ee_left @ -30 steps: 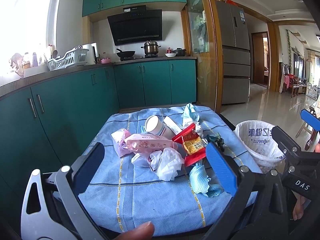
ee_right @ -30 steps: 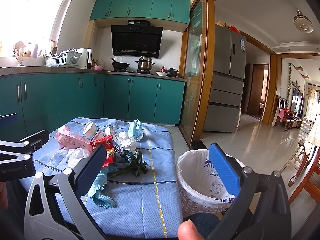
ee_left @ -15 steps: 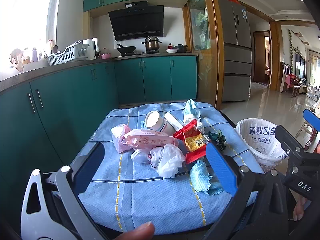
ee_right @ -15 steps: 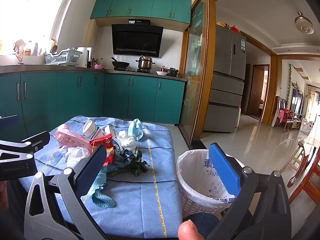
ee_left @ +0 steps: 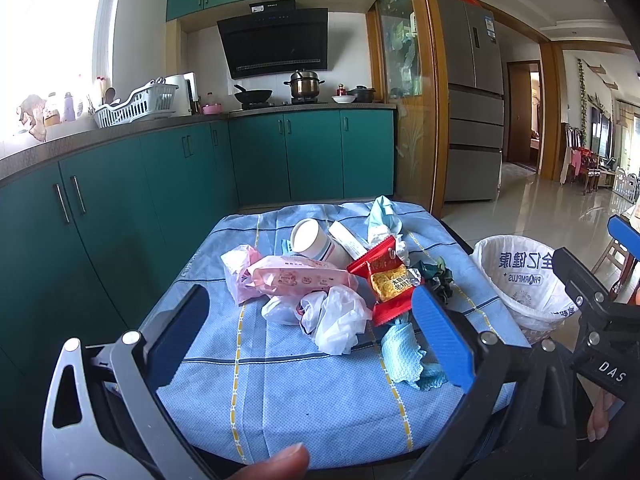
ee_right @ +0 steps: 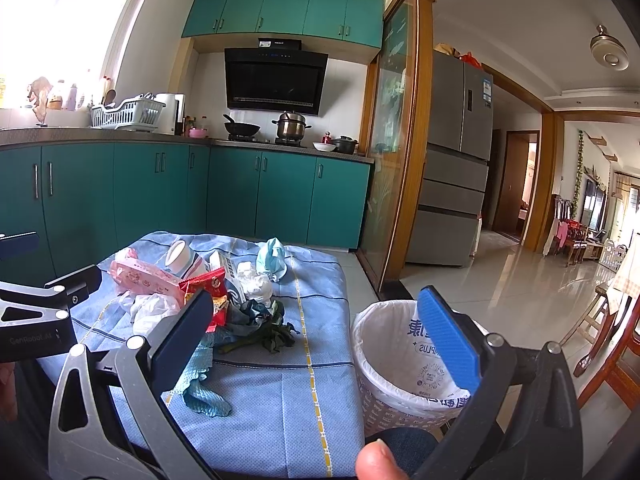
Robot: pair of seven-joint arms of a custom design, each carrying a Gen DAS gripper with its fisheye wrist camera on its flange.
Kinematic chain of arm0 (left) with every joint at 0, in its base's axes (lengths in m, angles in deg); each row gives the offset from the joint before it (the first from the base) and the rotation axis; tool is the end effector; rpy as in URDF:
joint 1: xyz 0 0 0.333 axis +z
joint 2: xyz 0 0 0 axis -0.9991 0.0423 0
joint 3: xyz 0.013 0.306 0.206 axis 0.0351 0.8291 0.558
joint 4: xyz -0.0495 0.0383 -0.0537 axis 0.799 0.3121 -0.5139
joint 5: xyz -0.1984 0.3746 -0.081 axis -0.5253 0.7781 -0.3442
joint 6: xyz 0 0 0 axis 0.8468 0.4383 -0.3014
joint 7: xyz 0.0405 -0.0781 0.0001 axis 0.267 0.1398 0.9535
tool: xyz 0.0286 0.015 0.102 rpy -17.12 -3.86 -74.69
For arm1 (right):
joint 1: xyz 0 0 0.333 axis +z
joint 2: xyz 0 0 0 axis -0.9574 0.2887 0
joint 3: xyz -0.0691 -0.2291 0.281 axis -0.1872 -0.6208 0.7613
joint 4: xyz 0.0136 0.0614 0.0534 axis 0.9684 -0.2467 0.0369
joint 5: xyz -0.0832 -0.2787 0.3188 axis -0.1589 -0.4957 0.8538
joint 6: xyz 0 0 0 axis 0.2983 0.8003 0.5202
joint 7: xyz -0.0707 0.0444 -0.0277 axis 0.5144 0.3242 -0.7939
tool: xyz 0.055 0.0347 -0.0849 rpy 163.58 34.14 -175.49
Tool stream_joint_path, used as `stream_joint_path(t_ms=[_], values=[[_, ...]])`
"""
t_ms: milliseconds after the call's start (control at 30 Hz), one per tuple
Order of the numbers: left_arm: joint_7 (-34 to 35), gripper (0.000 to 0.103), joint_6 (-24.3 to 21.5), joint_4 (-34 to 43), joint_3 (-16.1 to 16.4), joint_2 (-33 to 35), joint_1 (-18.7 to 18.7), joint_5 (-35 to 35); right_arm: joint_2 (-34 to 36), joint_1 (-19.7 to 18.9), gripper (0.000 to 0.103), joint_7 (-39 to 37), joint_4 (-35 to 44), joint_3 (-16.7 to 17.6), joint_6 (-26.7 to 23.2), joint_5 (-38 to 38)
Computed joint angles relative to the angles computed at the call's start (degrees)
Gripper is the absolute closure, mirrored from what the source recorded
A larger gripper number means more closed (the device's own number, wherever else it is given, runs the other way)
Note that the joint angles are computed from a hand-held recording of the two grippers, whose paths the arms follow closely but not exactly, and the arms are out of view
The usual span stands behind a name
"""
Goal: Collect trash
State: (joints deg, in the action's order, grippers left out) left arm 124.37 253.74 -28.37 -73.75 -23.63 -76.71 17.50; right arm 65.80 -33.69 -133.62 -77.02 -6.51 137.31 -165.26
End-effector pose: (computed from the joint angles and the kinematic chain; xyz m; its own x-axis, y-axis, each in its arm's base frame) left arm 0.7552 -0.2216 0.5091 -0.5085 -0.8577 -0.0755 -0.3121 0.2653 -0.9122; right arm 0.6513 0.4133 0.5010 -0.5175 -0.8474 0.1186 -0.2765 0.0344 -0.9604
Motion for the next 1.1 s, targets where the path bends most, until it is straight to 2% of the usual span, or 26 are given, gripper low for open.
stream_joint_path(t_ms=[333,467,600,1100], values=[[0.1,0.003,-0.5,0.4,0.5,0.1,-0.5,-0.2,1.1,0.0,0.003,-1.8,1.7,-0.3,0.2,0.5],[-0.5,0.003,-0.1,1.2,3.3,-0.1,-2.7,-0.4,1.4,0.2,0.003,-2.3,2.2,-0.7,0.3,0.8],[-1.0,0.003,-1.5,3.6,4.3,0.9,-3.8,-0.9,1.5,0.4,0.003,-2.4,2.2,-0.9,0.3,0.9],[1.5,0.003,-3.3,5.6,5.2,1.8,-5.3,-3.9,2.8,0.5,0.003,-4.9,4.1,-1.9,0.1,2.4]])
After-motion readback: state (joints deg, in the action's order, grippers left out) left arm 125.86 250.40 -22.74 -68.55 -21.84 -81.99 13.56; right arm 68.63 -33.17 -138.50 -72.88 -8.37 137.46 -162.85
